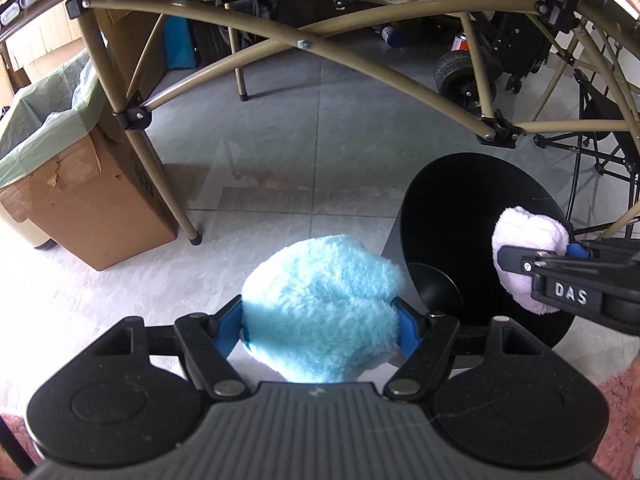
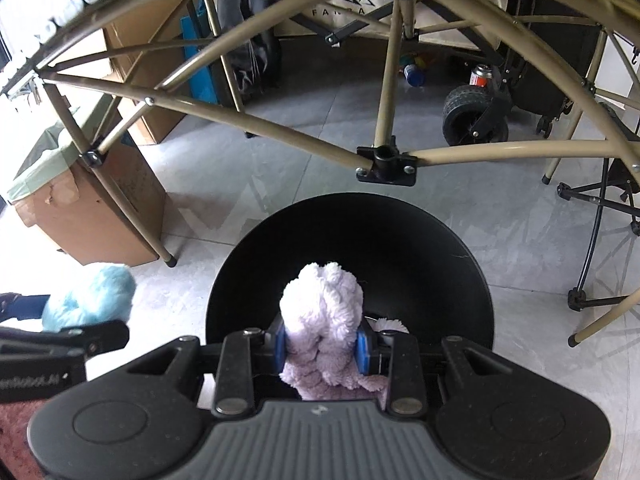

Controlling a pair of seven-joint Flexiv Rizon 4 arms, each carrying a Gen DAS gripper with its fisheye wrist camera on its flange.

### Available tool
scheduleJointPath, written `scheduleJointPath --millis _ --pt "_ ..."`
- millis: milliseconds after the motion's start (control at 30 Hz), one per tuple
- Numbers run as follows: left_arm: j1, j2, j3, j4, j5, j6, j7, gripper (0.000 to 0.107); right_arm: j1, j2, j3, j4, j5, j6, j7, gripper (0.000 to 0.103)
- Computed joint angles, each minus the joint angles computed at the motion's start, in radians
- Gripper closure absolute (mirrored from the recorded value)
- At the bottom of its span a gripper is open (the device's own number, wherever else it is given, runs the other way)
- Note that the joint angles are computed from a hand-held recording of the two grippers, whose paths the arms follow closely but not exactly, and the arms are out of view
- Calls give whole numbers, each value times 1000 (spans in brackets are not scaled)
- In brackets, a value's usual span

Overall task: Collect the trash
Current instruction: 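Open the right tool to drop the lavender headband into the bin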

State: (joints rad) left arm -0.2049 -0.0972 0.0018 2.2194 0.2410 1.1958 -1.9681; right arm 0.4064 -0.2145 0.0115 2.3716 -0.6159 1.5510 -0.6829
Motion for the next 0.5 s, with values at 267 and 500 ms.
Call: scheduleJointPath --millis 267,500 --pt "0 -3 1 -2 3 -10 -12 32 -3 -45 25 -47 57 -34 -33 70" --pt "0 -5 1 -5 7 -15 -17 33 7 -43 13 -48 60 -61 -26 45"
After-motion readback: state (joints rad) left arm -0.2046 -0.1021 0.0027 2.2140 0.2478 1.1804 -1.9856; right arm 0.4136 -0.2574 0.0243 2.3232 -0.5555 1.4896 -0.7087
